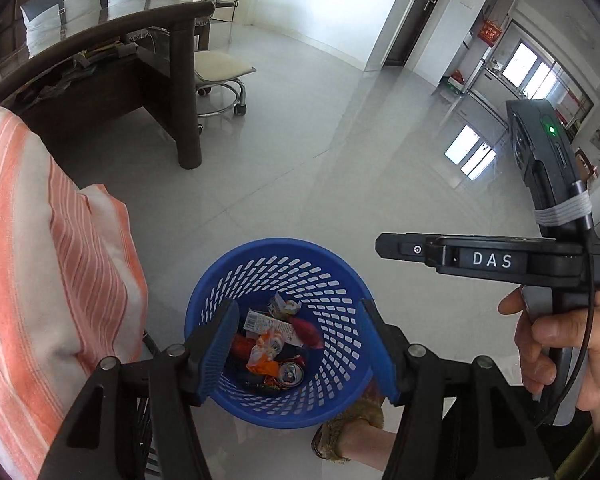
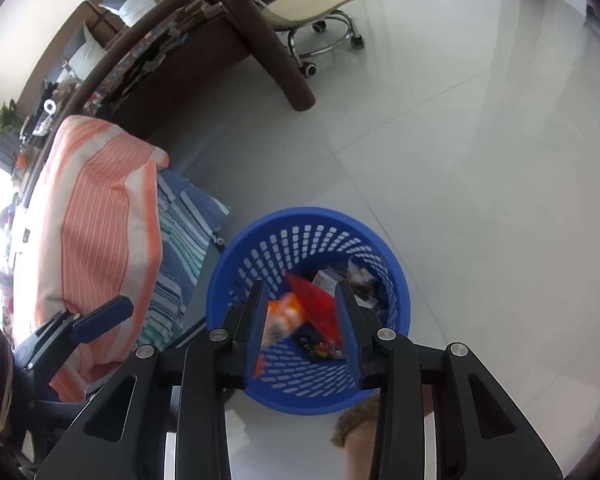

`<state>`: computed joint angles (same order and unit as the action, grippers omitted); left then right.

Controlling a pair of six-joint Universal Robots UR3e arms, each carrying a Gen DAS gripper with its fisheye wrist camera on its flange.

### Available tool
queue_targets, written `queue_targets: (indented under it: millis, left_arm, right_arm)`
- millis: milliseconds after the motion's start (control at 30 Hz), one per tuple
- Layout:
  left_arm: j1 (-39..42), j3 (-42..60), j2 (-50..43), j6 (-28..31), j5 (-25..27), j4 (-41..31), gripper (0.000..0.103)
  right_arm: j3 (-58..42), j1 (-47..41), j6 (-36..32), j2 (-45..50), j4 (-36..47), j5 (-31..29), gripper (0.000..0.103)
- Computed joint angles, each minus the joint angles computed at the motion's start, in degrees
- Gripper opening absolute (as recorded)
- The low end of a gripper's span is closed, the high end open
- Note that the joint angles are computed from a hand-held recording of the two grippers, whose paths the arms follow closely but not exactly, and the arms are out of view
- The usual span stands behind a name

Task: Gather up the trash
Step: 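Carry the orange bag and red wrapper to the blue wastebasket and open both tools, then move both tools back over the table toward the bread bag and clear box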

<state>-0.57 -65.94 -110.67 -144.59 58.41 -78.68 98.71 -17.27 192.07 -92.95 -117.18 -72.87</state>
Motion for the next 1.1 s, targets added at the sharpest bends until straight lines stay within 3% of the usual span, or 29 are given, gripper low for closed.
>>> queue_targets:
  millis: [33,133,200,267,333,433,667,900,1100]
  left_arm:
    - [0.93,0.08,0.79,0.20,-0.81,-0.60,0.062]
    - [4.70,-0.14,4.36,2.79,-4.07,-2.86,0.062]
    - [8.02,0.01,7.06,6.09,-5.76,-5.51,0.062]
    - [11.61,0.78,9.07,9.79,-6.93,-8.73,0.065]
    - [15.94,2.10,10.23,13.33,-7.32,-12.19,0.065]
    - [22.97,3.72,10.58,18.18,-7.57,-16.60,0.065]
    - [37.21,3.60,10.18,24.45,-5.12,-16.98,0.065]
    - [45.29,9.66,3.13,26.13,-3.71,-16.59,0.065]
    - [46.61,22.32,-7.14,25.86,-3.46,-18.48,0.065]
  right_arm:
    - [0.26,-0.15,-0.16,-0.94,-0.33,-0.27,0.038]
    - [1.20,0.00,0.07,-3.84,-2.86,-2.78,0.056]
    - [1.25,0.84,0.71,-5.78,-4.82,-4.39,0.063]
    - [0.03,3.55,2.21,-6.07,-7.49,-8.49,0.083]
    - [-2.13,7.84,4.17,-4.80,-10.81,-14.23,0.091]
    - [-5.25,14.08,4.35,-2.84,-13.89,-19.97,0.091]
    - [-16.80,31.03,0.20,9.31,-20.66,-30.29,0.094]
    - [-33.08,41.24,-0.37,23.98,-17.34,-26.30,0.096]
    - [-61.18,48.19,-2.54,43.50,-3.64,-23.97,0.096]
